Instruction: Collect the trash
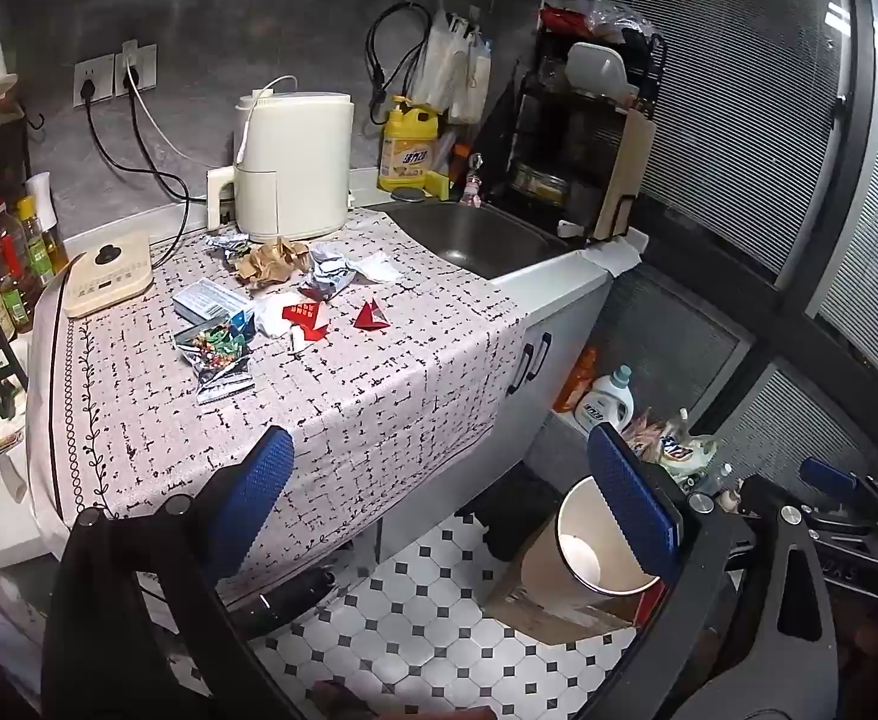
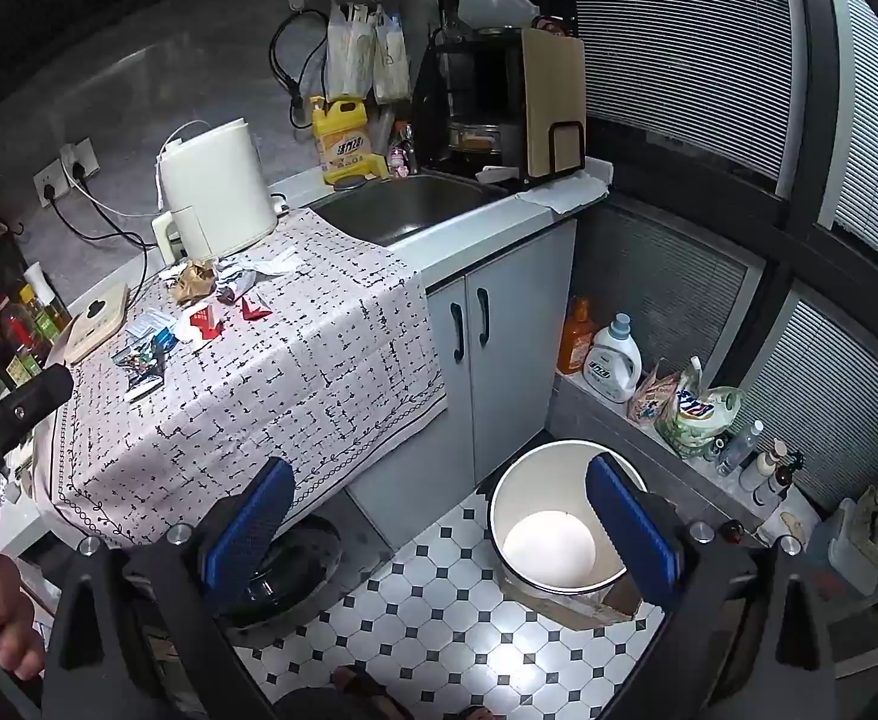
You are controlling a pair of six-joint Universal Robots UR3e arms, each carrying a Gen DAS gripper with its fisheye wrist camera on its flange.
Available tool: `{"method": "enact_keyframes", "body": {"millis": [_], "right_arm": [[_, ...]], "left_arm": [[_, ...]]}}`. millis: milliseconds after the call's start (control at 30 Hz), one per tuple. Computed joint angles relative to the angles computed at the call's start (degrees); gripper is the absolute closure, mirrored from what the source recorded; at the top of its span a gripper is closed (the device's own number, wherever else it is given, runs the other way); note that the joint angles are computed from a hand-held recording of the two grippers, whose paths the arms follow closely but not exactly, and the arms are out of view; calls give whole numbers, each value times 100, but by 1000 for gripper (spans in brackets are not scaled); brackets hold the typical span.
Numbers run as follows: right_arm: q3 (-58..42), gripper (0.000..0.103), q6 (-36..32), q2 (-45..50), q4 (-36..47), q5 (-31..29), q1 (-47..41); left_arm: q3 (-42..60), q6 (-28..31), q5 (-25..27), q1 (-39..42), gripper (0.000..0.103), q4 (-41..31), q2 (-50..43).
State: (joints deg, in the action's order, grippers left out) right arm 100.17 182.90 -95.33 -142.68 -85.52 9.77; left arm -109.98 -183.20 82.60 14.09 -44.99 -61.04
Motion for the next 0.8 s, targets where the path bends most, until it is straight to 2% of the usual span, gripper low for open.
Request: {"method": "enact_keyframes", "body": {"millis": [233, 300, 333, 600, 633, 800], "right_arm": [[150, 8, -258, -195, -110, 344, -184], [125, 8, -239, -229, -43, 315, -164], [77, 8, -396, -221, 0, 491, -296], [248, 8, -619, -419, -15, 696, -348], [281, 8, -621, -435, -40, 711, -353], [424, 8, -681, -544, -123, 765, -391]], "left_arm": [[105, -275, 275, -298, 6, 15, -63], [80, -180, 48, -41, 6, -279, 248], [19, -137, -83, 96, 6, -349, 370], [14, -46, -192, 302, 6, -557, 577], [-33, -156, -3, 103, 6, -475, 581], [-39, -147, -33, 151, 6, -553, 655]]}}
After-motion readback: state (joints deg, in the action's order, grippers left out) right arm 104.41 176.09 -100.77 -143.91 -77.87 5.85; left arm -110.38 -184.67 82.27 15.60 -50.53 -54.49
